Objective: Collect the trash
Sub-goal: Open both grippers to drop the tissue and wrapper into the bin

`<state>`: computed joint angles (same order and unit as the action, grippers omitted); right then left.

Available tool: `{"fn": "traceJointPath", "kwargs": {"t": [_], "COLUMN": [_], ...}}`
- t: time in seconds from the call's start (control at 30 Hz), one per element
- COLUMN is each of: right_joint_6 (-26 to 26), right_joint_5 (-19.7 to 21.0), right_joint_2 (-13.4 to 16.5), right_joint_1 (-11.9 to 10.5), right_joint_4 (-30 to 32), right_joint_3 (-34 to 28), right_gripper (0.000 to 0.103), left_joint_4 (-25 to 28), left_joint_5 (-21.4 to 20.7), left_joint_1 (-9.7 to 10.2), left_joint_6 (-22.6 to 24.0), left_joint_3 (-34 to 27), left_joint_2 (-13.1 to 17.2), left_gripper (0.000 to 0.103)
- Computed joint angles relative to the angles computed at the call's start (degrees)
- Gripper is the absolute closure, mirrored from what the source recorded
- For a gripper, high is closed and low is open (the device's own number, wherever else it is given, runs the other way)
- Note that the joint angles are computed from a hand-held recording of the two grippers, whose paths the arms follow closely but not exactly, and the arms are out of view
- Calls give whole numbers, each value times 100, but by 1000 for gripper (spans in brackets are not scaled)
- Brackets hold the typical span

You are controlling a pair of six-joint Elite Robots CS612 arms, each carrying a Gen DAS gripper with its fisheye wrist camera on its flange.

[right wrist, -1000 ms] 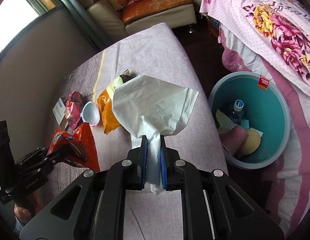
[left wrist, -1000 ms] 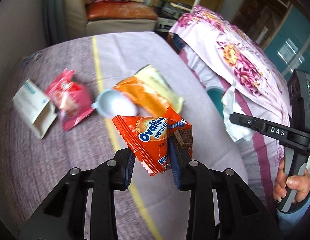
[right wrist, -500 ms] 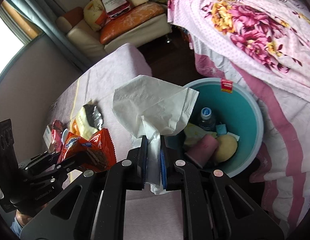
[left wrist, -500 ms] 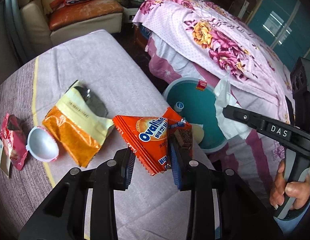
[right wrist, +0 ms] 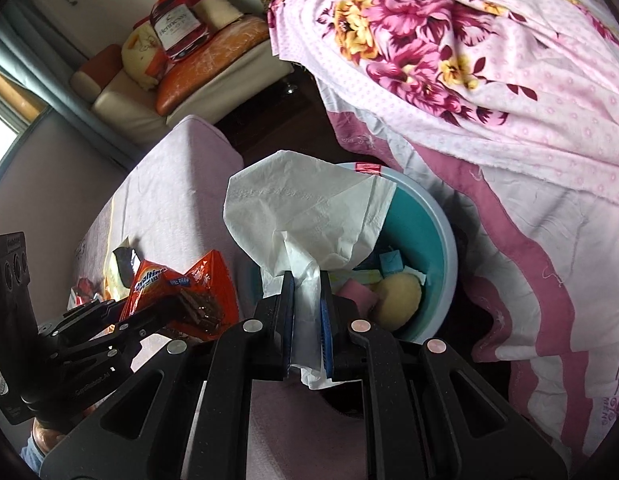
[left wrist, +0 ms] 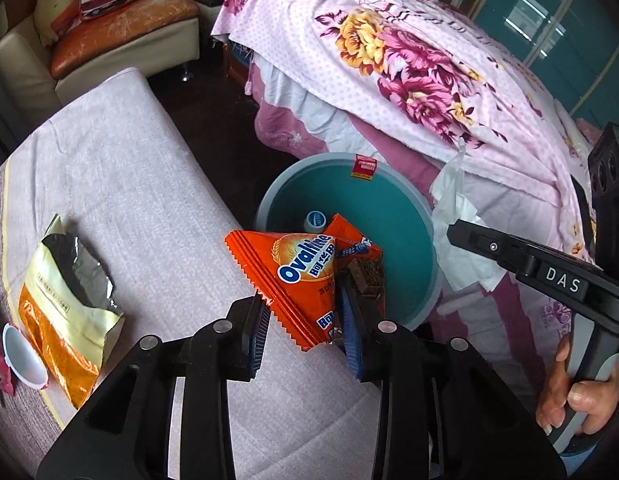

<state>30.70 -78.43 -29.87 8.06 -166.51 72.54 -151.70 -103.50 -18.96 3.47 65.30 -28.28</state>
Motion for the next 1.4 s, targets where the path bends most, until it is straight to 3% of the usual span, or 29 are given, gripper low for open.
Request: {"fn": "traceJointPath", "kwargs": {"t": [0.33,0.5,0.67,0.73,1.1,1.13,1.2,1.23,1.27,1.4], "right_joint_6": [45,65,58,56,22,3,8,24,22,80], "right_joint_5": [-52,-91,-111,-120,-169,-158,-143,-172,-189,-162], "right_joint_2": [44,46,56,63,122,131,144,153,159,187], "right_joint_1": [-72,-84,-87,-82,-40,-36,-31,-22,-17,-5], "right_joint_4": [101,134,199,228,447,497,561,605,608,736], "right_joint_3": [-52,-65,-98,-121,-290,-318,-356,-382,-394,-465], "right_gripper": [91,90,90,90,90,88,73,56,48,44], "left_joint_4": [255,219,40,-66,-103,-126,-159,-168,-175,-236], "left_joint_5": [15,70,169,189,32,17,21,25,19,-1], "left_joint_1": [-113,-128,-123,-111,37,50,67,79,90,138], "left_joint_6": [166,126,2,-62,-359,-375,-404,-425,-441,-545], "left_joint_3": [-279,-348,-315,-269,-85,-57,-13,12,27,109], "left_joint_2": [190,236,228,208,98,81,52,36,29,-2], "left_gripper": [68,56,19,14,14,14,14,13,13,11]}}
